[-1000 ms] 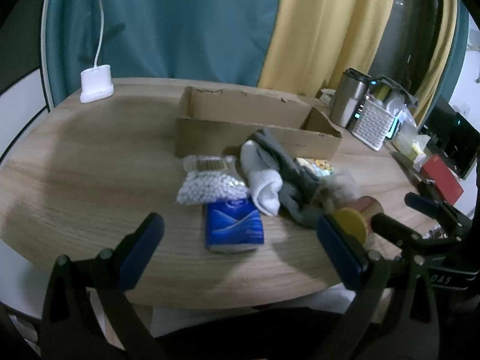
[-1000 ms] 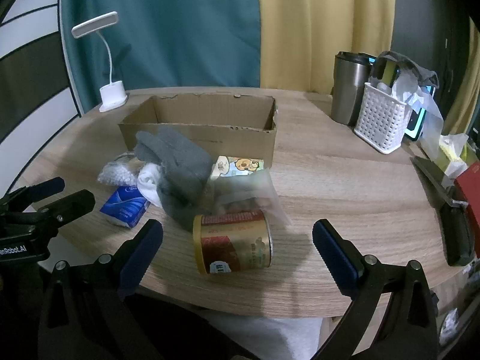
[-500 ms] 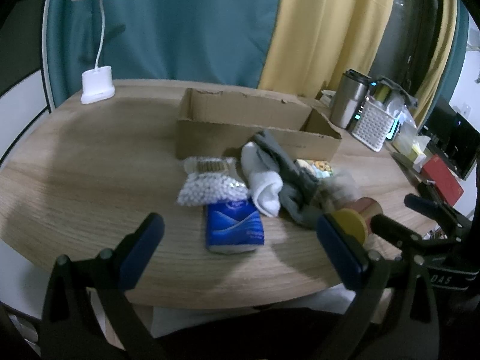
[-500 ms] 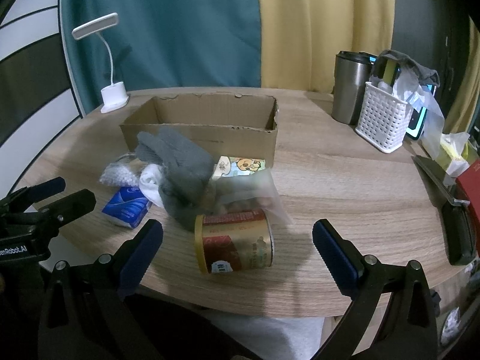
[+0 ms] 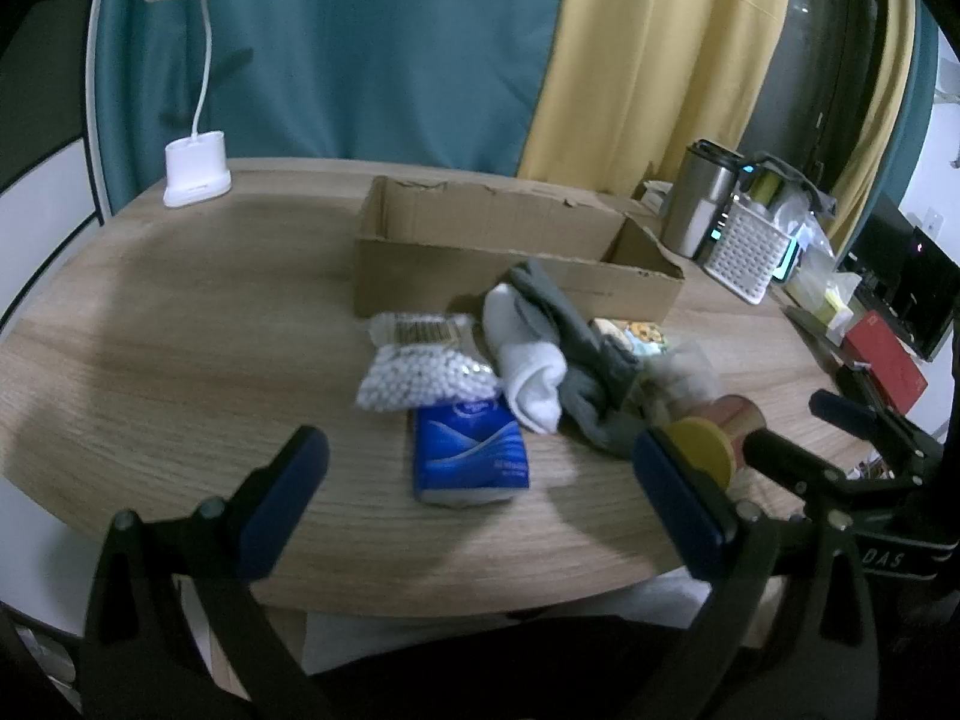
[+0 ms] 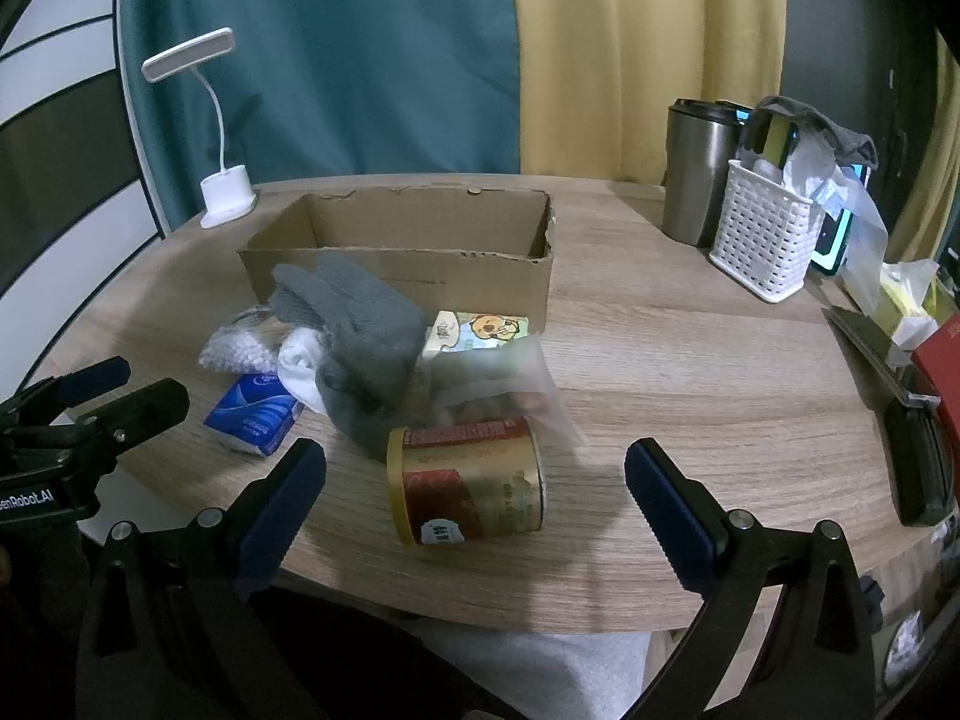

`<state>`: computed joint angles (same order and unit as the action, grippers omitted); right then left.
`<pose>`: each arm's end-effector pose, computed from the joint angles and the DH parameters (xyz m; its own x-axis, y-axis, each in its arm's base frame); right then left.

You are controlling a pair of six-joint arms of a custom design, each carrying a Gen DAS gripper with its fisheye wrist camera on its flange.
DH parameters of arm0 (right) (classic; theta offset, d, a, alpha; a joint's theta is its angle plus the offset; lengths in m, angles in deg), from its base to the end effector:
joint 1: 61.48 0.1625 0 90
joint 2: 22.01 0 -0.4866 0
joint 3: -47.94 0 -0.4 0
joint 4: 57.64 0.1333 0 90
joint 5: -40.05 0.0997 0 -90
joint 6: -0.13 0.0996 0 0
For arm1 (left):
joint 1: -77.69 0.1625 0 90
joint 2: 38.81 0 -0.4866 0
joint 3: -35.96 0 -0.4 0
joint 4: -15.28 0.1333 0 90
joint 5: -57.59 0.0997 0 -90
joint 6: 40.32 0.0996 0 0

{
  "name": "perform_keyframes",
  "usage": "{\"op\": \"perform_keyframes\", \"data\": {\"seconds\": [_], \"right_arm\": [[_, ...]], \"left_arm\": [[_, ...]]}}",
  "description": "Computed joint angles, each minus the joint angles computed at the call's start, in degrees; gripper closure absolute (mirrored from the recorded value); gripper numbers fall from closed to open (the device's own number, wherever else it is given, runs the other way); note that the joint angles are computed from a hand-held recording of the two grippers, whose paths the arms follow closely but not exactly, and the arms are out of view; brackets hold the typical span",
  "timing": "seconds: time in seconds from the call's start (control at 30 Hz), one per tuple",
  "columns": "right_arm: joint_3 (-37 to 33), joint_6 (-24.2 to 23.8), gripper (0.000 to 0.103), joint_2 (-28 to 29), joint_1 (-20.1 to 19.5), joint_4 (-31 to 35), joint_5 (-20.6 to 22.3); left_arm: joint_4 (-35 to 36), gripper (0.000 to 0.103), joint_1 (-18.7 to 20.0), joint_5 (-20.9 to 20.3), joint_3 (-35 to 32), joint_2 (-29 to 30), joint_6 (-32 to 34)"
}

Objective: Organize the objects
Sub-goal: 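Move both tools toward the items in front of the cardboard box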

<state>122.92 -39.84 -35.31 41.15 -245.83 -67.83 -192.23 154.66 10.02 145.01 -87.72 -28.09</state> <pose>0.2751 -0.7580 -0.0946 -0.6294 -0.5267 0.5713 -0.7569 0.5819 -0.2974 0.0523 -0.6635 0.2267 -0.8022 -0.2671 -0.5339 0.2983 0.5954 -0.7460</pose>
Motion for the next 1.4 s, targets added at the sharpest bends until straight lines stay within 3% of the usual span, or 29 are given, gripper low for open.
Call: {"op": "perform_keyframes", "data": {"seconds": [1.4], "right_arm": [[-0.23, 1.13, 0.001, -0.22, -0.29, 1.11, 0.43]], "left_arm": [[0.11, 0.001, 0.43, 0.1, -0.3, 0.31, -0.13]]}}
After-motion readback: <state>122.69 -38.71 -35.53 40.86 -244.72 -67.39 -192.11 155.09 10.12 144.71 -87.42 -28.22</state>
